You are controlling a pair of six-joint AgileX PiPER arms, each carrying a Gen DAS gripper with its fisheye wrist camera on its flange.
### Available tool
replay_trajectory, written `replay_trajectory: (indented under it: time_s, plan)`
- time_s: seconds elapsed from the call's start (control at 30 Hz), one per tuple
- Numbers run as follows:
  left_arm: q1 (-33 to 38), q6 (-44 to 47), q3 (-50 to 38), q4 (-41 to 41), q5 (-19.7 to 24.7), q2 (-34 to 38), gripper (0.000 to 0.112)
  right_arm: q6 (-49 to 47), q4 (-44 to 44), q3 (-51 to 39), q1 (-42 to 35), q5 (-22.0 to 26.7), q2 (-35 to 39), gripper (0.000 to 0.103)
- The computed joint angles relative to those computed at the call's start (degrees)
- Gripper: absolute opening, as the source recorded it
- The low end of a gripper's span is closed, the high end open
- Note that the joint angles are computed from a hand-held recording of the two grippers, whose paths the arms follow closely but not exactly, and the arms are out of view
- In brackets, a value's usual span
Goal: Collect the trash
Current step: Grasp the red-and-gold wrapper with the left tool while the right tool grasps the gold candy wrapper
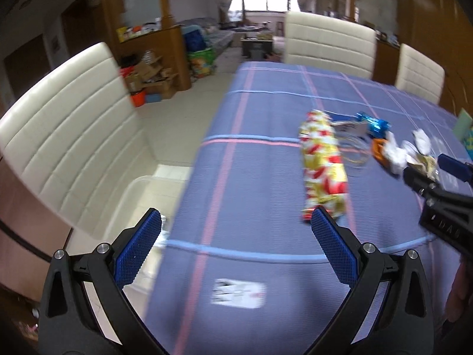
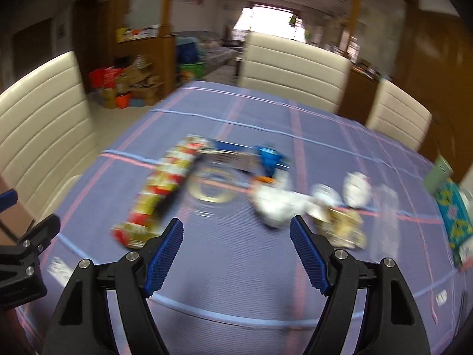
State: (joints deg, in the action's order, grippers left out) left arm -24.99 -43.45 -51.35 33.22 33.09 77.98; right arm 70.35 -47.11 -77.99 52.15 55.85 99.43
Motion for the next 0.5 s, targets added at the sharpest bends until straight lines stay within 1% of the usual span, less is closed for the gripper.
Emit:
replay_trajectory:
  time_s: [0.1, 0.2, 0.37, 0.5]
  plan:
    - [-4.18, -2.8, -3.26, 1.19, 1.28, 4.13, 0.1, 2.01, 0.07, 6.51, -4.01, -1.43, -4.83, 0.073]
    - [-7.37, -4.29, -7.6, 1.85, 2.78, 9.04, 0.1, 2.3, -0.19, 11.14, -7.59, -3.06, -7.72, 0.073]
    - [-8.74, -3.31, -14.08, 0.44, 4.46, 15.86, 0.1, -1.96, 2.87, 15.35, -15.44, -8.57, -9.79, 0.073]
    - [-8.72, -1.97, -18.22, -1.14, 5.59, 20.13, 0.1, -5.42, 5.59, 16.61, -20.77, -12.69, -9.73, 0.073]
